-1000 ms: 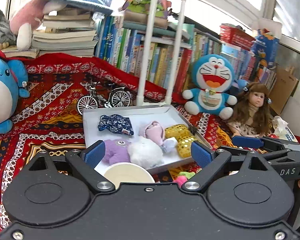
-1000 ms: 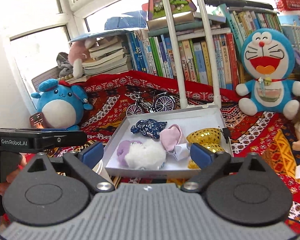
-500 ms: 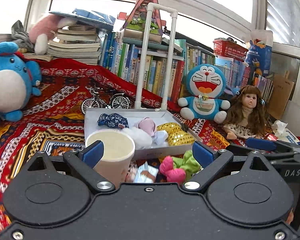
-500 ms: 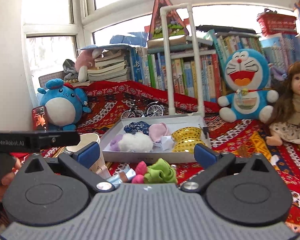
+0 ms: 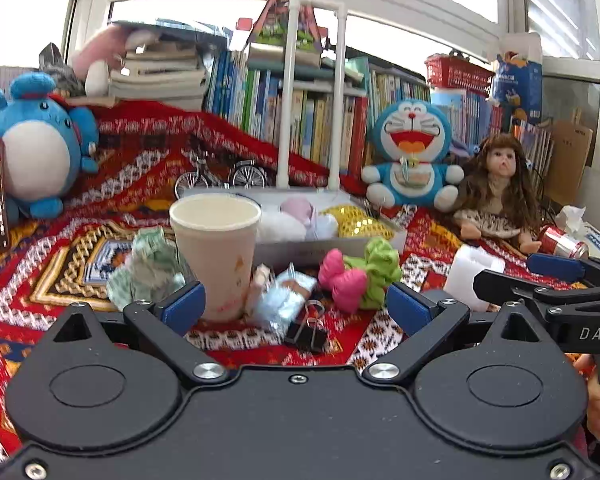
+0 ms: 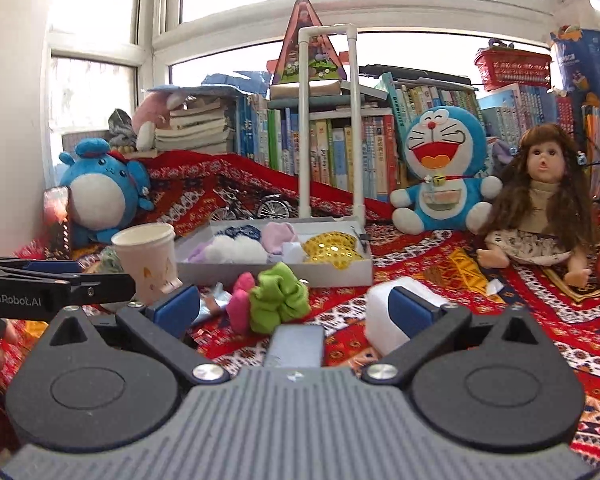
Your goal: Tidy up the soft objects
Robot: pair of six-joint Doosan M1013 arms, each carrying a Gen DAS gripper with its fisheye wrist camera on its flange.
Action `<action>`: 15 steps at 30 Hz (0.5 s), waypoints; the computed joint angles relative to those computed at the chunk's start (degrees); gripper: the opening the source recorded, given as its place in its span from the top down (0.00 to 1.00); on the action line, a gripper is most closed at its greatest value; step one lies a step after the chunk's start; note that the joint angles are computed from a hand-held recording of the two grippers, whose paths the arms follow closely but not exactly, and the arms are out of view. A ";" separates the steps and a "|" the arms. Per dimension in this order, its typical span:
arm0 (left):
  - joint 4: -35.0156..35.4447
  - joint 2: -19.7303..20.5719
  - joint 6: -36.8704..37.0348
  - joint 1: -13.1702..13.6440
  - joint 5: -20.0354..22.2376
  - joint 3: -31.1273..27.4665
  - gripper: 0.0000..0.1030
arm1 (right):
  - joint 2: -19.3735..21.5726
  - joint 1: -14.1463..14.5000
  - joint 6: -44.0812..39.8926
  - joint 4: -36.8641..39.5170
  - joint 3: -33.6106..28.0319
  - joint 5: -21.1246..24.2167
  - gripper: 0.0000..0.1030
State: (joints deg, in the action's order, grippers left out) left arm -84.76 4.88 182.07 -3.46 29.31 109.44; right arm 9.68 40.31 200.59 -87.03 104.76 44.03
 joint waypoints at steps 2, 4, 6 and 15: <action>1.48 0.07 -1.59 -0.18 -0.42 0.20 0.06 | 0.14 0.19 -0.49 0.50 0.09 0.56 0.00; 3.04 0.12 -2.92 -0.25 -0.67 0.41 0.06 | 0.24 0.34 -0.36 0.69 0.30 1.05 0.00; 4.25 0.13 -3.80 -0.30 -0.77 0.62 0.06 | 0.38 0.45 -0.75 1.27 0.32 1.53 0.00; 9.01 0.69 -7.77 -1.01 -1.92 0.56 0.08 | 0.27 0.42 1.24 2.65 1.12 3.27 0.00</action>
